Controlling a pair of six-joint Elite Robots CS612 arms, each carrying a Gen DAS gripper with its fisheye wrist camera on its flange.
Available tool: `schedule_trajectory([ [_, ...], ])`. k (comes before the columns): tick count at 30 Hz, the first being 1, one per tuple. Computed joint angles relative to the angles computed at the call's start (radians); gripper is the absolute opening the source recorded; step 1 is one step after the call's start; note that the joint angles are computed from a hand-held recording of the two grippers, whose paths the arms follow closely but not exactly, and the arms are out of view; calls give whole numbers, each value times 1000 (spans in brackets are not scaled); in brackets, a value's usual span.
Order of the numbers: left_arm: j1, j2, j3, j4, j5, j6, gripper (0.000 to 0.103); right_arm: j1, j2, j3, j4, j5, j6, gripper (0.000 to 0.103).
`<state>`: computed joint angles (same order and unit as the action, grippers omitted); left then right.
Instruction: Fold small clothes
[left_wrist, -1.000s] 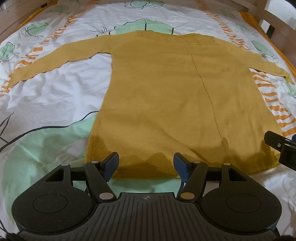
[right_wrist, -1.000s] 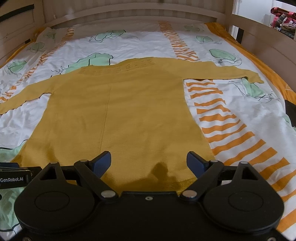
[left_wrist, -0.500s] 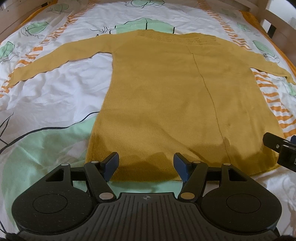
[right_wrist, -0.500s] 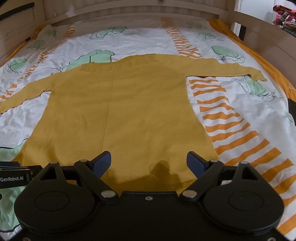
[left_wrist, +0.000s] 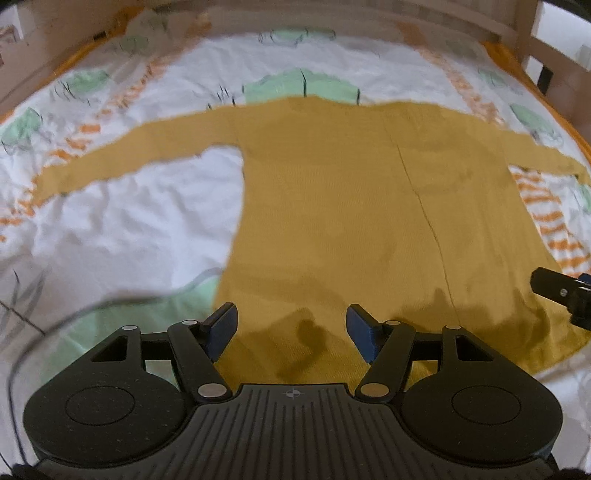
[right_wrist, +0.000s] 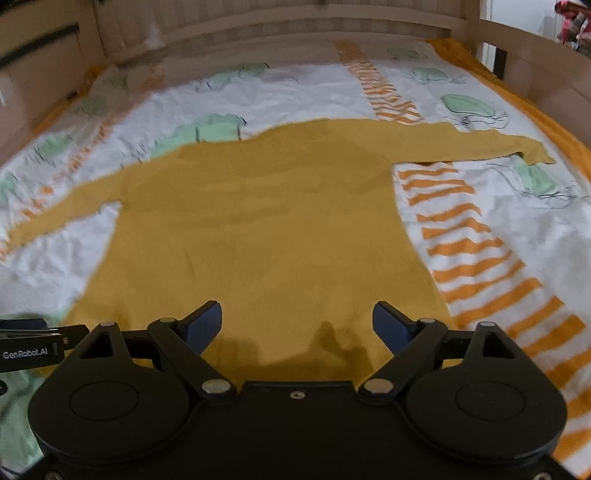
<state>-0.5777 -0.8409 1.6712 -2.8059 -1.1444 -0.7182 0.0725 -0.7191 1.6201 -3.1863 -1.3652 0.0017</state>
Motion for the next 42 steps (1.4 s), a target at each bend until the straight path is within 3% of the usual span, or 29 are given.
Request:
schedule_trajectory([
  [2,4,0,4,-40,29,12,64,-8,6,-10,-10,38,16,96],
  [7,24,12,14,-204,44,67,64,-7,29,-28,-118,57,6,103],
  [10,44,23,11,-284,18,91,64,-10,40,-41,-148,100,-10,103],
  [15,88,57,13,-492,-29,97,64,-15,54,-74,-119,194,10,103],
  [18,127,90,15,-668,-115,79,64,-15,66,-90,-123,230,21,103],
  [19,140,97,10,-689,-137,59,64,-14,68,-96,-116,238,20,103],
  [22,166,99,-10,-629,-128,23,64,-12,75,-119,-79,273,21,103],
  [26,203,109,-26,-619,-98,7,64,-6,91,-161,-26,318,40,103],
  [31,265,123,-57,-540,-75,-44,64,15,123,-235,59,325,36,103],
  [37,334,146,-75,-472,-67,-165,64,53,172,-314,77,218,11,103],
  [42,359,154,-61,-451,-21,-248,64,84,221,-386,97,128,-42,103],
])
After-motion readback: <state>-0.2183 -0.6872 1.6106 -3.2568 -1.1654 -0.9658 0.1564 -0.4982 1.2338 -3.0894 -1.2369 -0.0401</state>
